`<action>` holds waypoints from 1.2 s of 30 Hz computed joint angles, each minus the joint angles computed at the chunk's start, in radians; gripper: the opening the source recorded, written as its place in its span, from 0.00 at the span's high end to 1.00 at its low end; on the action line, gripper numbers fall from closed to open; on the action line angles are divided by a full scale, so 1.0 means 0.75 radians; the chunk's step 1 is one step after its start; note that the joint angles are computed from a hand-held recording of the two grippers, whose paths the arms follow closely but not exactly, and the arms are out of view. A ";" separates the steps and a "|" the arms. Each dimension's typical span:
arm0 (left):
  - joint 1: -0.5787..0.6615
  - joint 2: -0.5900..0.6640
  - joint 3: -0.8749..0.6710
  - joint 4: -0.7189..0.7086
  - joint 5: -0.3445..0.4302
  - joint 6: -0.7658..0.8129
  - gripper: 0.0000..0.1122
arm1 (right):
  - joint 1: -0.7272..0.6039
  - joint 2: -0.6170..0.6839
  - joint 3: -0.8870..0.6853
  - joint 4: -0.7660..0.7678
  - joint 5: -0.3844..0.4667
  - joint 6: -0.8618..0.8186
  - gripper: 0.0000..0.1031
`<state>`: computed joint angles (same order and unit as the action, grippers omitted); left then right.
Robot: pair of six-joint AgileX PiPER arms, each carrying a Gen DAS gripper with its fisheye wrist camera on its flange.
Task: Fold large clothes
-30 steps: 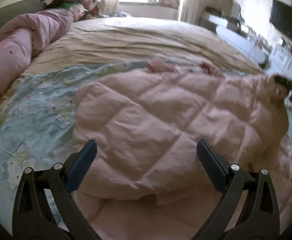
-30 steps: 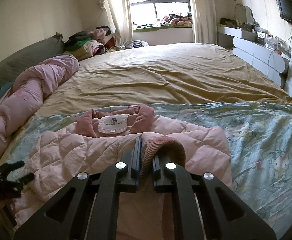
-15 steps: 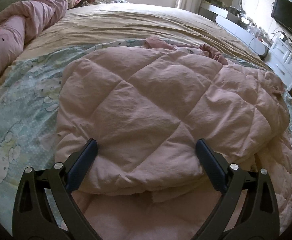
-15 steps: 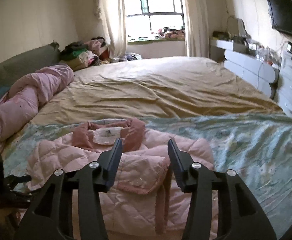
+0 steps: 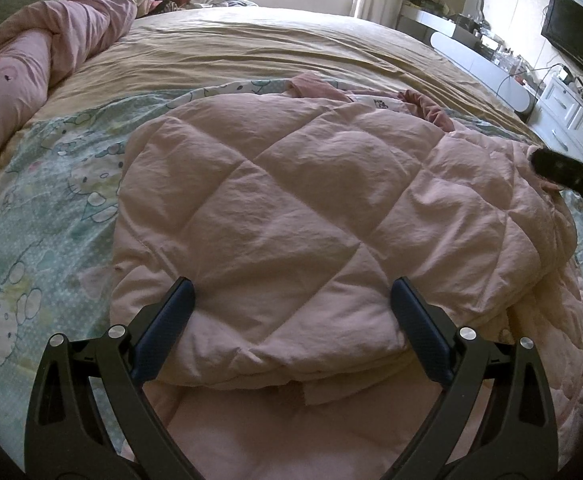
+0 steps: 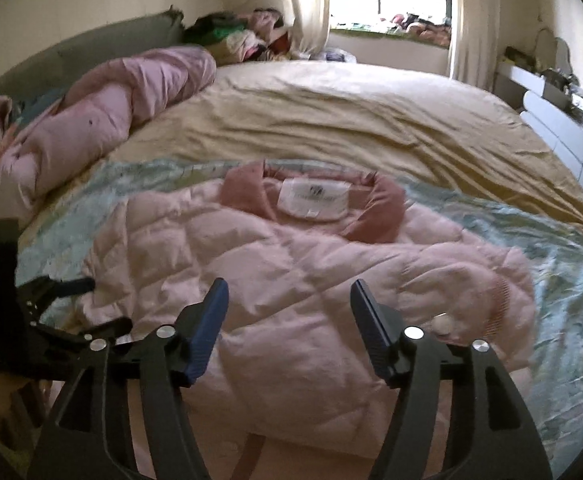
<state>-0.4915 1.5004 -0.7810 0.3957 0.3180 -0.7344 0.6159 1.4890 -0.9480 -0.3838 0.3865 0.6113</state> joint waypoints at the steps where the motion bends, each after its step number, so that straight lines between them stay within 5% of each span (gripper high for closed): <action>1: 0.002 0.000 0.000 -0.007 -0.001 0.007 0.18 | 0.005 0.026 -0.013 0.004 0.009 -0.004 0.35; 17: -0.009 0.003 -0.015 0.006 0.014 -0.013 0.18 | -0.042 0.256 -0.039 0.075 -0.018 -0.054 0.30; 24: -0.001 -0.009 -0.020 -0.034 0.021 0.020 0.18 | -0.033 0.173 0.005 0.070 -0.026 -0.011 0.28; 29: -0.016 -0.029 -0.023 0.014 0.049 -0.037 0.18 | -0.050 0.099 0.046 0.113 -0.041 -0.011 0.16; 36: -0.035 -0.067 -0.040 0.038 0.105 -0.070 0.17 | -0.075 0.009 0.098 0.141 -0.043 0.024 0.16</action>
